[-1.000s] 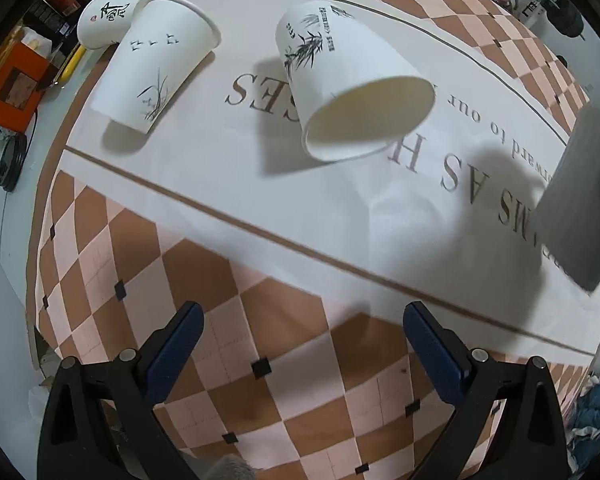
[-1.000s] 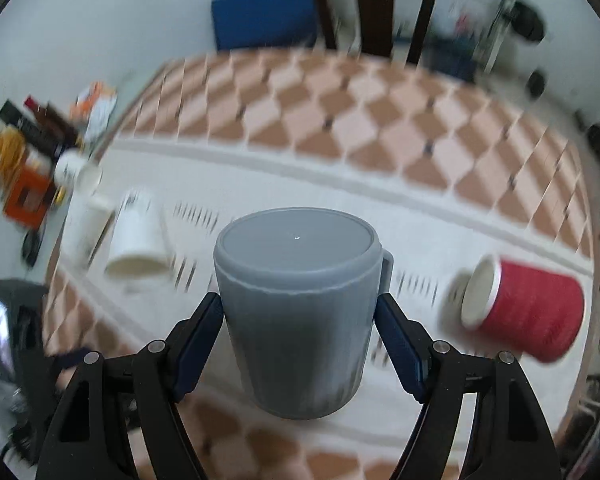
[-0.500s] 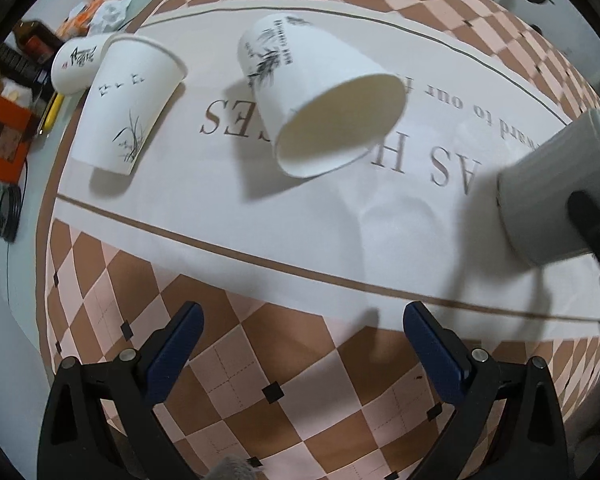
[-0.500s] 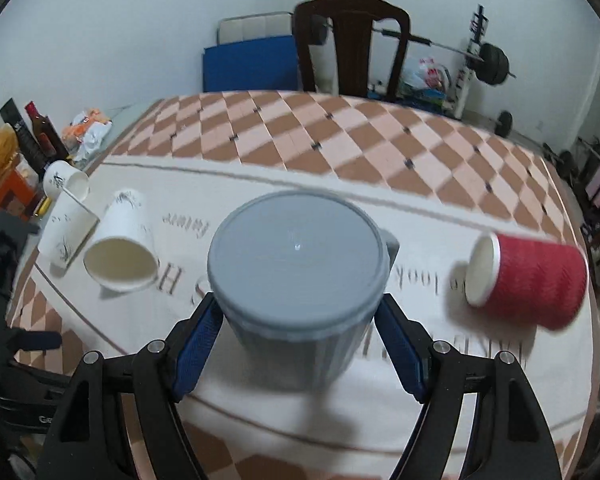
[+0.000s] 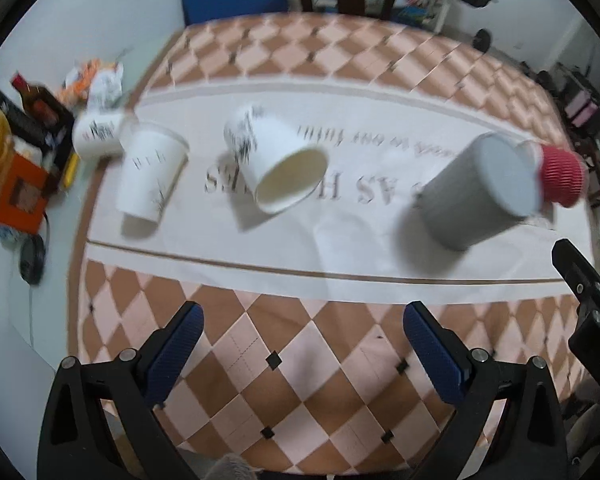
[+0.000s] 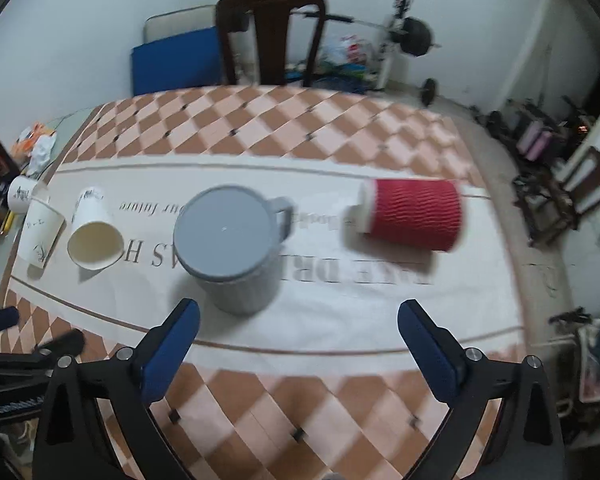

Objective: Flip cup upside down

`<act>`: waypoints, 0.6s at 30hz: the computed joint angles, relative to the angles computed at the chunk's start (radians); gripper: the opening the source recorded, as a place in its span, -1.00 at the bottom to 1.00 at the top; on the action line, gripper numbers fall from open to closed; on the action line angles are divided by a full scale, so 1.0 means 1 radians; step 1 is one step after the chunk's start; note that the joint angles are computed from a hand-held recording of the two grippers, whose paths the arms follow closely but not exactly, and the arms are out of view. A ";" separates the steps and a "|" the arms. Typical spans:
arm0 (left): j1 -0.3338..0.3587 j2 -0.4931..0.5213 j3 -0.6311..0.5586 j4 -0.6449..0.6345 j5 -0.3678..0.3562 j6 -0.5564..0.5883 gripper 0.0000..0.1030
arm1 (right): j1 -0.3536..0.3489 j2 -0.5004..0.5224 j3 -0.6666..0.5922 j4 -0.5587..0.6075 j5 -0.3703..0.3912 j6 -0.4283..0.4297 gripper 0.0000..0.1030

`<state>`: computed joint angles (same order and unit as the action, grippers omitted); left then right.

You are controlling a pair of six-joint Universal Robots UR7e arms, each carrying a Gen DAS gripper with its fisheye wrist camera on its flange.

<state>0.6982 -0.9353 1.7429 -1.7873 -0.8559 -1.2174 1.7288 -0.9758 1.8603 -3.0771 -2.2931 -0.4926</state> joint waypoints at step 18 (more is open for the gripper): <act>-0.245 -0.100 -0.150 0.261 0.126 -0.070 0.98 | 0.267 -0.398 0.073 0.387 -0.203 0.330 0.96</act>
<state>0.4536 -1.0354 1.5931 -1.5262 -0.7295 -1.2872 1.9963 -1.3734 1.9329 -2.6901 -2.4964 -0.1630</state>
